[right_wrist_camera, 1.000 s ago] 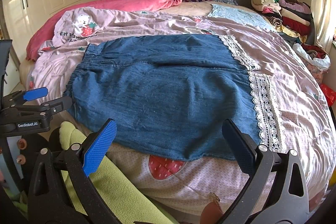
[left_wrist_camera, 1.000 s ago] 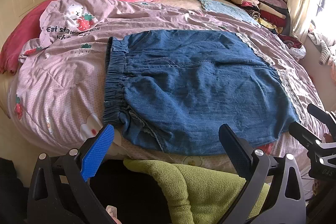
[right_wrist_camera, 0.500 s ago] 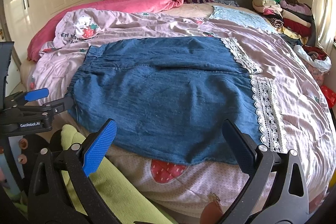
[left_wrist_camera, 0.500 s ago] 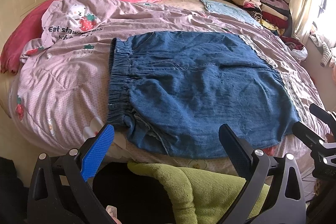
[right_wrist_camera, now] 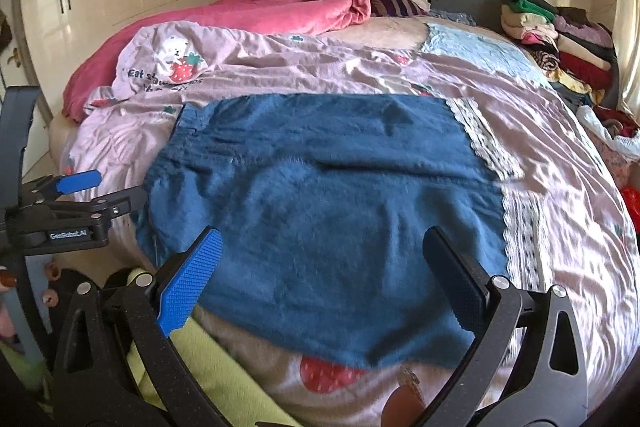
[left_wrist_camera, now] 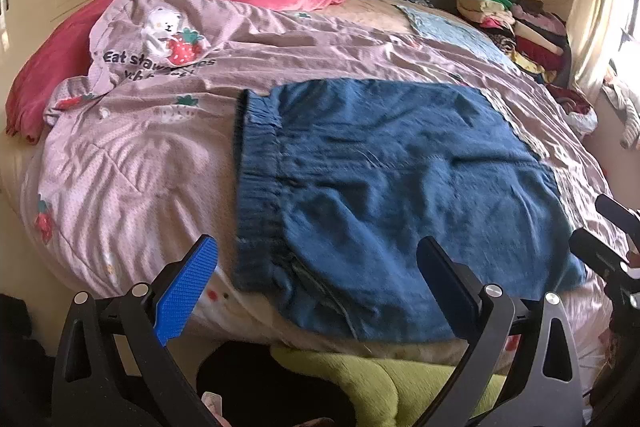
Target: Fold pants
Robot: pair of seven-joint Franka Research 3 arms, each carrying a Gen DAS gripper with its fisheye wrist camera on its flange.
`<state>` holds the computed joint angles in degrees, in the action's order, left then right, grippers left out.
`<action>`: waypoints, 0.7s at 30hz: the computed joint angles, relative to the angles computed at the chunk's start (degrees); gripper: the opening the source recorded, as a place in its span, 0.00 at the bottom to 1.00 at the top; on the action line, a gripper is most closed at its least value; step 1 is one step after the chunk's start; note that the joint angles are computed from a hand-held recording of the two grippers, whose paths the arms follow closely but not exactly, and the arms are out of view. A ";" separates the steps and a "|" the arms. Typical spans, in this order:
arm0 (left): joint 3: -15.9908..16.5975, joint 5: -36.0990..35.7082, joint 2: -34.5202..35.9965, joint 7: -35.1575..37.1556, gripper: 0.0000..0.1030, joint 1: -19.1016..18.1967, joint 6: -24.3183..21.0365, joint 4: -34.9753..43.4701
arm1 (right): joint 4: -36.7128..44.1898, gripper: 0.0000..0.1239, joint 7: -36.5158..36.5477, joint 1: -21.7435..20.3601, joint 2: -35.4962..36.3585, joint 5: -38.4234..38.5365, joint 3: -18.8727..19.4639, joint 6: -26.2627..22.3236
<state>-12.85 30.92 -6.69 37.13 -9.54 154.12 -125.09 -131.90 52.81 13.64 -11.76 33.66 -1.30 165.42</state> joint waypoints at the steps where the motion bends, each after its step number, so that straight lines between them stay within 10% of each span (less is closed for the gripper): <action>1: 0.38 -0.54 0.34 0.56 0.96 0.16 0.20 0.40 | 0.87 0.76 0.09 0.02 0.80 -0.14 0.07 0.24; 21: 3.30 -1.22 6.08 2.73 0.96 3.45 -3.57 8.50 | 22.25 0.76 2.19 -3.19 17.63 -3.02 3.43 -2.34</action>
